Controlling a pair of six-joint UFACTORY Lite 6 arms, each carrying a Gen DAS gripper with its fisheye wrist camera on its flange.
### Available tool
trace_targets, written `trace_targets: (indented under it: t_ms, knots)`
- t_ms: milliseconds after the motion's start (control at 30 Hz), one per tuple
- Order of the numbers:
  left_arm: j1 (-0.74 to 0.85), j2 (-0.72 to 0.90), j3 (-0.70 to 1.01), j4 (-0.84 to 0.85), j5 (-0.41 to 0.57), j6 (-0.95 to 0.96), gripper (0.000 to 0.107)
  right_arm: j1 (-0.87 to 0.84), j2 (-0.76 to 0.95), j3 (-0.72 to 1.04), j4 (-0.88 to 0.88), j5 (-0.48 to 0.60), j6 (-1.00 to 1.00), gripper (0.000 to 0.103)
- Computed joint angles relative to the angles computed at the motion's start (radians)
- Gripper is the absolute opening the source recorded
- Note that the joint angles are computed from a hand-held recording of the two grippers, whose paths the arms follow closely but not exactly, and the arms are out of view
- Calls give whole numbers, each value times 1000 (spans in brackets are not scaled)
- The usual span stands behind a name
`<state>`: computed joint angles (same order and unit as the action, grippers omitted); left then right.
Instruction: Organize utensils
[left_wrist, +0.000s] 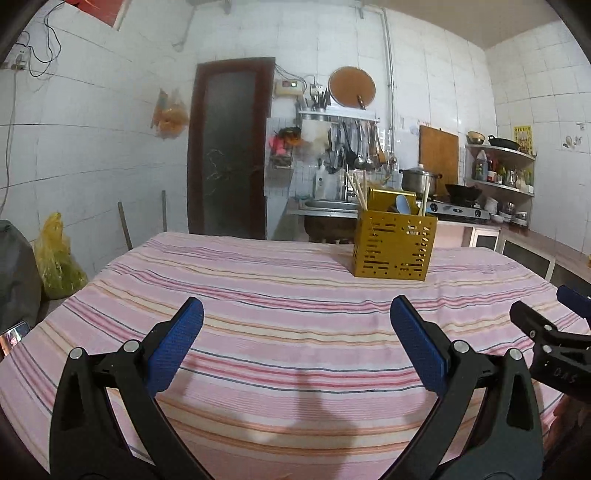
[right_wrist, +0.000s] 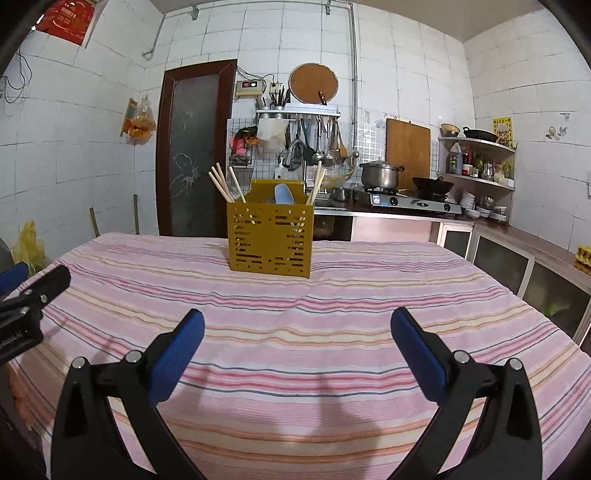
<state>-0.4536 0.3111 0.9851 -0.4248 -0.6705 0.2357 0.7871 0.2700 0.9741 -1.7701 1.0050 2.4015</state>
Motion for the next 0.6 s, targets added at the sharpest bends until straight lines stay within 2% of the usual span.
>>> trace_targets:
  t_ms: [600]
  knots:
    - [-11,-3,-10,11,-18,14,98,32,-21,-43,-7,62,47,99]
